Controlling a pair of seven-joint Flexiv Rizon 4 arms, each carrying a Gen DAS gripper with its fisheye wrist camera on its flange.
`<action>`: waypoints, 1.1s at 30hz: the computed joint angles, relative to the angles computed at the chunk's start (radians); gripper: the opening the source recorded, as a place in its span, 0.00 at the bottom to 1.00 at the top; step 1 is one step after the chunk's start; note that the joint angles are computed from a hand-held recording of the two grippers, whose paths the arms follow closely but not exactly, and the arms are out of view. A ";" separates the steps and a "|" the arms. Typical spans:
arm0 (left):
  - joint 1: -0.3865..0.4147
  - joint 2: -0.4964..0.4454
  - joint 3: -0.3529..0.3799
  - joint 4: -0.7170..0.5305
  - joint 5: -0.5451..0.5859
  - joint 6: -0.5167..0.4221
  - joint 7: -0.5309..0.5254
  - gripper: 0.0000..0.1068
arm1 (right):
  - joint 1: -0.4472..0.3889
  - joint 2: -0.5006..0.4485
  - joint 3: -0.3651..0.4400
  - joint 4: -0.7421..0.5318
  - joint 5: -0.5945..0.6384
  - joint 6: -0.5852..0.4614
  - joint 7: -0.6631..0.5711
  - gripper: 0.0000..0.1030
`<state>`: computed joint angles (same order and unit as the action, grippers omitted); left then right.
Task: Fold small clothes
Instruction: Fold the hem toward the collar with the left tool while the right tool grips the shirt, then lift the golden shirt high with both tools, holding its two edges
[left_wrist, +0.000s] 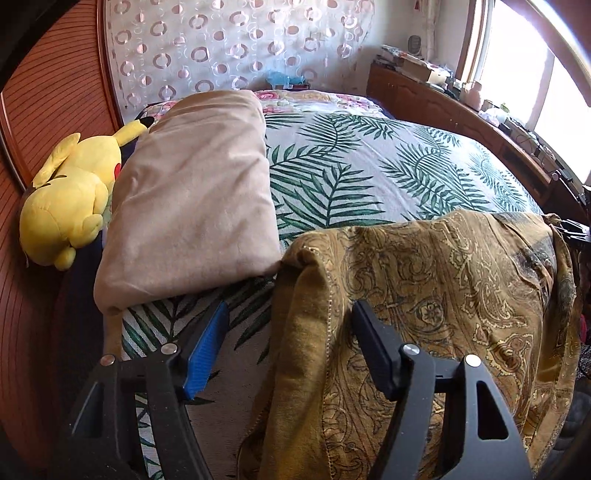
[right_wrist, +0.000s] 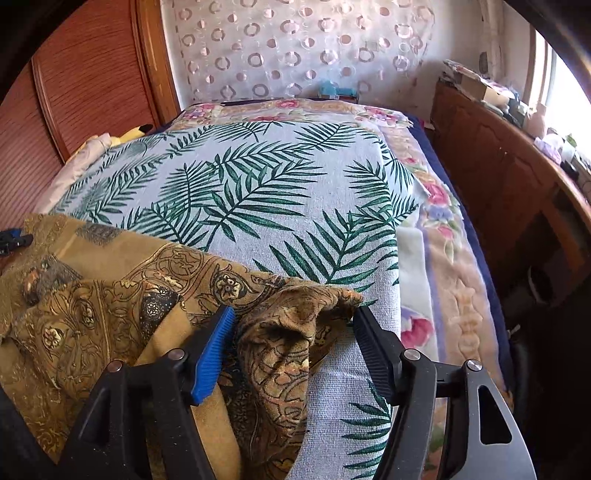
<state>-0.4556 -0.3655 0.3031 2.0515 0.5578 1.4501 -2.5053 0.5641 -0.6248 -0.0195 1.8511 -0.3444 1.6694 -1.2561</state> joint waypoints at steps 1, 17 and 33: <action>-0.002 -0.001 0.002 -0.001 0.002 0.001 -0.004 0.66 | 0.003 -0.005 -0.004 -0.002 0.000 0.002 0.001 0.66; 0.010 -0.007 -0.019 0.049 -0.084 0.137 0.084 0.10 | -0.183 -0.022 0.241 -0.024 -0.011 -0.042 -0.117 0.17; -0.526 0.190 0.465 -0.183 0.377 0.067 -0.345 0.08 | -0.141 0.232 0.189 0.171 0.066 0.262 -0.156 0.07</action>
